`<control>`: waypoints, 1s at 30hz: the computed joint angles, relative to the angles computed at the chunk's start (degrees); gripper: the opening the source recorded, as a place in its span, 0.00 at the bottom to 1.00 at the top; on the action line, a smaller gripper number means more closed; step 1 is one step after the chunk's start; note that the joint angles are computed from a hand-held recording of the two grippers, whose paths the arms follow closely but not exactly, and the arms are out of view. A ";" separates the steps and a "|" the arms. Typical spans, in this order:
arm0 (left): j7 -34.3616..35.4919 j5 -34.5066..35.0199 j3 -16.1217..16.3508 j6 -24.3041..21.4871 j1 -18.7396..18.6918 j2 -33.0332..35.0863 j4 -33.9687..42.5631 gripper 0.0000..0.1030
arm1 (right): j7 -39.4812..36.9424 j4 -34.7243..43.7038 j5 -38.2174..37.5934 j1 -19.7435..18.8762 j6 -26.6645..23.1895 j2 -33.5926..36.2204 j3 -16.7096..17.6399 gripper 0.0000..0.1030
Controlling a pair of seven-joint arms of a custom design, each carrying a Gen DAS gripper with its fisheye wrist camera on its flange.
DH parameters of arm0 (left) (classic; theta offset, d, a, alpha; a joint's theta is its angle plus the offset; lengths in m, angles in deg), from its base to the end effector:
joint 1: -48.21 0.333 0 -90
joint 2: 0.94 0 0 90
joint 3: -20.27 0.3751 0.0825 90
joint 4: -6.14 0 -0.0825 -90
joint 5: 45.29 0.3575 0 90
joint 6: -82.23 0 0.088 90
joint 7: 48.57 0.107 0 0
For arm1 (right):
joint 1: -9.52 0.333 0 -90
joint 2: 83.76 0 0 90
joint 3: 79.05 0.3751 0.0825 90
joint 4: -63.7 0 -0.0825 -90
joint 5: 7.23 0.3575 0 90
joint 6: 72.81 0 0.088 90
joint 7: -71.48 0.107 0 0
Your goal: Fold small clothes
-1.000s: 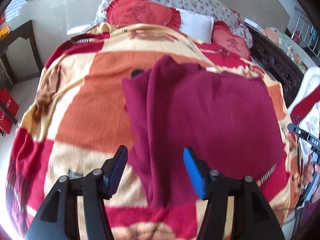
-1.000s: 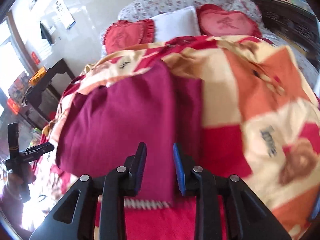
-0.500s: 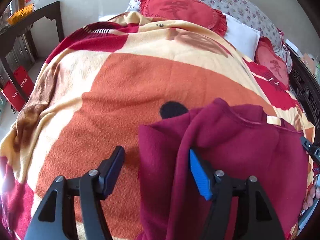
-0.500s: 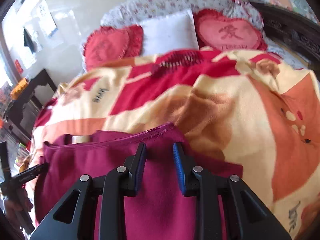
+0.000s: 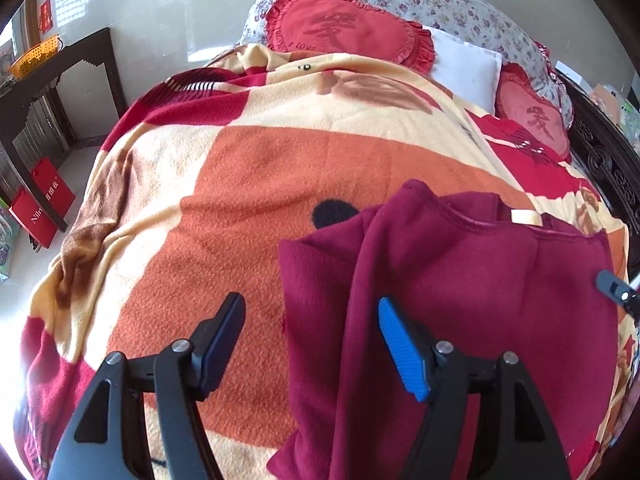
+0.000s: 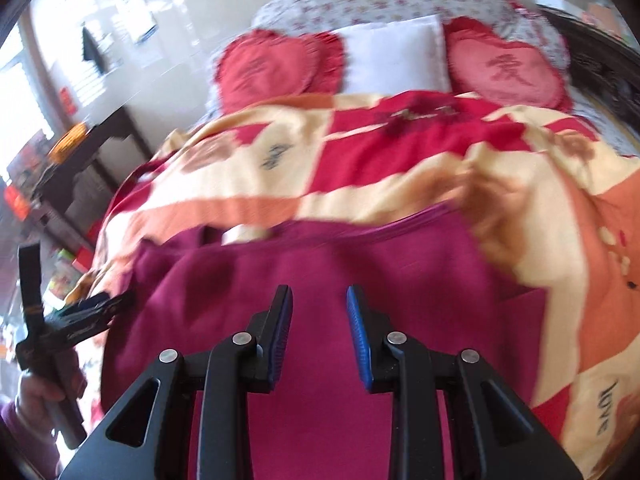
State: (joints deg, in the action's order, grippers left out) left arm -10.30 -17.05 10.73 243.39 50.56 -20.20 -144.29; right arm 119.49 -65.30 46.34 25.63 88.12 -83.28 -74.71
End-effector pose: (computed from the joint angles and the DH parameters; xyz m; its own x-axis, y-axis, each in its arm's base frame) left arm 0.3977 -0.0781 0.4848 0.3218 -0.9453 0.0542 -0.7770 -0.2963 -0.5554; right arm 0.5125 0.1496 0.4833 0.3574 -0.8805 -0.3113 -0.8036 -0.1200 -0.5830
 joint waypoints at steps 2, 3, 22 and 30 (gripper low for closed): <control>0.68 -0.73 0.51 -0.54 -0.64 -1.58 -0.81 0.71 | 0.53 -0.24 -1.03 0.95 -0.61 -0.13 0.84 0.11; 0.96 -1.05 0.56 -1.00 -0.85 -2.18 -1.03 0.71 | 0.42 -0.25 -1.13 1.46 -0.88 -0.13 1.21 0.11; 10.22 -20.60 5.78 -9.11 -11.42 -22.80 -16.22 0.72 | 2.17 12.40 -3.84 10.30 -1.24 11.51 7.01 0.11; 9.69 -24.16 6.79 -6.93 -12.30 -23.51 -18.98 0.72 | 11.41 15.38 -6.38 7.45 -6.11 14.17 9.59 0.26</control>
